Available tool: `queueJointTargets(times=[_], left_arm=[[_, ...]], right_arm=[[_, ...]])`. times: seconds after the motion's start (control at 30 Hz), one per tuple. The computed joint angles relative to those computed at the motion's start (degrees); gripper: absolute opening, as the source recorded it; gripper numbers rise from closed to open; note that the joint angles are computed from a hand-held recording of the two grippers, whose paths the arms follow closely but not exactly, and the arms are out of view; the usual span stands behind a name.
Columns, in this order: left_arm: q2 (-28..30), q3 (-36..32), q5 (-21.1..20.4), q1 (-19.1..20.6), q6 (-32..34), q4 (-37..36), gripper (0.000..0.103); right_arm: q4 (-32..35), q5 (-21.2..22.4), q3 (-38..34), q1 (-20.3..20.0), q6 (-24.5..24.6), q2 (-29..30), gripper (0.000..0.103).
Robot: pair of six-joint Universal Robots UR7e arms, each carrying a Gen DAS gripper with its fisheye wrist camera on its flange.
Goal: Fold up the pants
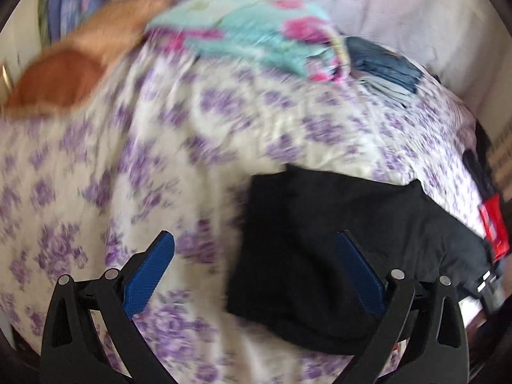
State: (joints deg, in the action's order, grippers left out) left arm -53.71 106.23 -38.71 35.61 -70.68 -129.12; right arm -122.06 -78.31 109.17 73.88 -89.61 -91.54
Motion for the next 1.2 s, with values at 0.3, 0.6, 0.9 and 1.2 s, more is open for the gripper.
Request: queueJointTargets(times=[0.3, 0.6, 0.9, 1.2], left_arm=[[-1.4, 6.3, -7.8, 3.3, 11.7, -19.8, 0.099], [-4.1, 10.6, -14.0, 3.1, 13.9, -29.4, 0.099], [1.6, 10.2, -38.2, 10.9, 18.0, -46.6, 0.099], [5.7, 8.6, -39.1, 13.7, 21.1, -55.9, 0.04]], right_arm=[[-27.3, -13.2, 13.2, 8.4, -1.7, 6.3, 0.068], [-25.2, -7.2, 9.4, 7.9, 7.7, 7.0, 0.017], [-22.4, -4.3, 7.2, 7.6, 10.4, 7.2, 0.017], [-30.7, -4.3, 11.7, 6.7, 6.2, 5.3, 0.04]])
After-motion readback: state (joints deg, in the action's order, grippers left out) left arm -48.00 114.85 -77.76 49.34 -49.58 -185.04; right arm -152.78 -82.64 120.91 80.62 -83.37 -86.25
